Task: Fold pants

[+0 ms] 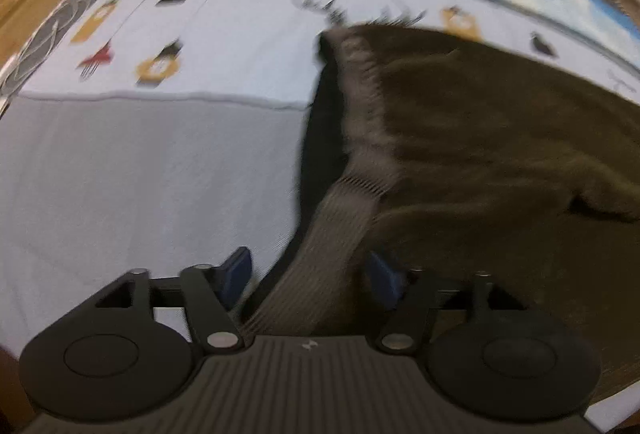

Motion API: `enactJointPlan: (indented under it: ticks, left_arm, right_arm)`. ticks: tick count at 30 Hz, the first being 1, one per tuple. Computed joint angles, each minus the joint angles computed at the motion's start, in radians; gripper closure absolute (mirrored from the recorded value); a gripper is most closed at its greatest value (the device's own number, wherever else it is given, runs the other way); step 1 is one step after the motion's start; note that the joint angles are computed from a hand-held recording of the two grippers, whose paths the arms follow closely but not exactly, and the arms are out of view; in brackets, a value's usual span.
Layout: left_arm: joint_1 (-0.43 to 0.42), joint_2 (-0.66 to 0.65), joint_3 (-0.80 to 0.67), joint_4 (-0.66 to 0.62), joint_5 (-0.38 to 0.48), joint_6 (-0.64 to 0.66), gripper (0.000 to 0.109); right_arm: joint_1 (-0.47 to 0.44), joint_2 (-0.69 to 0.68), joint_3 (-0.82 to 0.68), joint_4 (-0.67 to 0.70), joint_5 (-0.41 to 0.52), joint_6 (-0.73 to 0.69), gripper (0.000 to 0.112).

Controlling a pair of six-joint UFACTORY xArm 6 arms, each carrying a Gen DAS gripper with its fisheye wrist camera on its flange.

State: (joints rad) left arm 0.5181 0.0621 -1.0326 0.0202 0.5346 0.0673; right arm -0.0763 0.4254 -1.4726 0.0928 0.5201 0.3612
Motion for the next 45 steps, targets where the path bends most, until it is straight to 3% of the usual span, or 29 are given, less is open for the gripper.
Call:
enactJointPlan:
  ticks: [4, 8, 11, 19, 21, 22, 23, 24, 25, 26, 29, 33, 35, 37, 40, 43, 45]
  left_arm:
    - [0.034, 0.021, -0.016, -0.035, 0.055, 0.028, 0.036]
    - [0.026, 0.05, -0.039, -0.018, 0.081, 0.042, 0.036]
    - [0.023, 0.063, -0.04, 0.013, 0.076, 0.035, 0.031]
    - [0.028, 0.049, 0.003, -0.018, 0.044, 0.084, 0.032]
    - [0.027, 0.044, 0.016, -0.039, 0.038, 0.118, 0.034]
    - [0.027, 0.039, 0.024, -0.039, 0.031, 0.13, 0.037]
    - [0.027, 0.034, 0.031, -0.037, 0.028, 0.141, 0.046]
    - [0.026, 0.023, 0.038, -0.032, 0.027, 0.154, 0.052]
    - [0.025, 0.011, 0.046, -0.022, 0.022, 0.164, 0.066]
    - [0.022, -0.004, 0.058, 0.025, 0.013, 0.147, 0.071]
    - [0.013, -0.042, 0.074, -0.002, 0.073, 0.208, 0.072]
    - [-0.002, -0.062, 0.096, 0.053, 0.109, 0.197, 0.071]
    - [0.003, -0.056, 0.083, 0.033, 0.116, 0.18, 0.064]
    - [0.002, -0.068, 0.093, 0.055, 0.085, 0.164, 0.059]
    - [-0.007, -0.114, 0.144, 0.092, -0.027, 0.154, 0.056]
    - [-0.025, -0.134, 0.152, -0.098, -0.055, 0.305, 0.056]
    - [-0.039, -0.133, 0.152, -0.163, -0.038, 0.393, 0.056]
  right_arm:
    - [-0.018, 0.0, 0.019, -0.089, 0.092, 0.008, 0.062]
    - [-0.008, 0.005, 0.019, -0.172, 0.111, 0.019, 0.062]
    - [0.009, 0.018, -0.008, -0.316, 0.159, 0.113, 0.062]
    - [0.001, 0.027, -0.016, -0.326, 0.187, 0.111, 0.054]
    - [-0.001, 0.028, -0.015, -0.301, 0.177, 0.089, 0.063]
    - [-0.007, 0.022, -0.004, -0.25, 0.156, 0.053, 0.076]
    - [-0.007, 0.018, 0.004, -0.242, 0.137, 0.041, 0.091]
    - [-0.007, 0.013, 0.015, -0.222, 0.116, 0.007, 0.096]
    - [-0.006, 0.011, 0.018, -0.212, 0.102, -0.006, 0.101]
    - [-0.005, 0.007, 0.025, -0.234, 0.08, 0.017, 0.102]
    - [-0.024, -0.003, 0.046, -0.289, 0.015, 0.133, 0.102]
    - [-0.04, 0.023, 0.012, -0.325, 0.054, 0.206, 0.101]
    - [-0.034, 0.037, -0.011, -0.341, 0.094, 0.189, 0.091]
    - [-0.019, 0.046, -0.036, -0.41, 0.125, 0.224, 0.085]
    - [-0.021, -0.008, 0.02, -0.443, 0.064, 0.283, 0.085]
    - [-0.017, -0.058, 0.092, -0.469, -0.053, 0.294, 0.08]
    - [-0.005, -0.054, 0.095, -0.429, -0.099, 0.206, 0.076]
